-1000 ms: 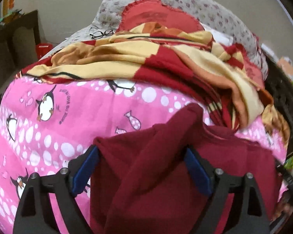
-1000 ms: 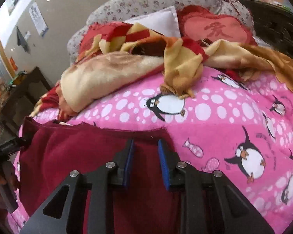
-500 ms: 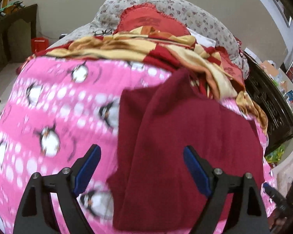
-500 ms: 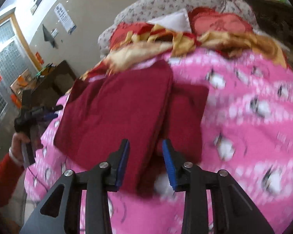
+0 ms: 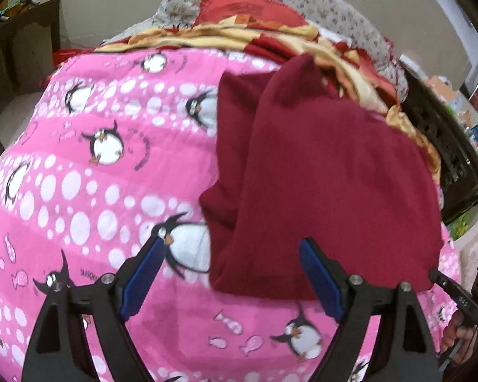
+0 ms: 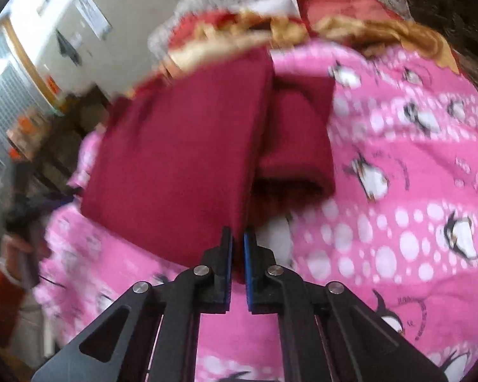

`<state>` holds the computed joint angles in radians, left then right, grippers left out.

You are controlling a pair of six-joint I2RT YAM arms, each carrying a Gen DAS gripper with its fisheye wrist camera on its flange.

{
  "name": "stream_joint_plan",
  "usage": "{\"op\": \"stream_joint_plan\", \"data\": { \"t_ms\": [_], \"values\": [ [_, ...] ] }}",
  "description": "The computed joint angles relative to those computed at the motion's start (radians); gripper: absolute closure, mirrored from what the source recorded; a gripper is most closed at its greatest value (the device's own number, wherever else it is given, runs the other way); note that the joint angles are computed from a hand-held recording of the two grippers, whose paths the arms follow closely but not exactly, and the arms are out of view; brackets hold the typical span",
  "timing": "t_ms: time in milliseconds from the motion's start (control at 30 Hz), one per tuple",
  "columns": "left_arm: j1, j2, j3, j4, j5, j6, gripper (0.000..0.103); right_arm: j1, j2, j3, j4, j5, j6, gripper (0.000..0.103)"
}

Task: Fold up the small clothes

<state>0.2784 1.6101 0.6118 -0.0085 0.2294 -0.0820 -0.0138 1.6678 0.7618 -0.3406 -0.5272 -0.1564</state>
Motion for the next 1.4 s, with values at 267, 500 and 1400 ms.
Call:
{"op": "stream_joint_plan", "data": {
  "t_ms": [267,500,1400],
  "values": [
    [0.041,0.047,-0.033,0.053,0.014,0.006,0.014,0.004,-0.12,0.076,0.017,-0.004,0.199,0.068],
    [0.062,0.071,-0.041,0.096,0.041,-0.016,0.014,0.373,0.164,0.4,0.071,0.081,0.268,0.068],
    [0.06,0.121,-0.046,0.184,0.034,-0.005,0.007,0.689,1.057,1.727,-0.472,0.22,0.343,0.058]
  ]
}}
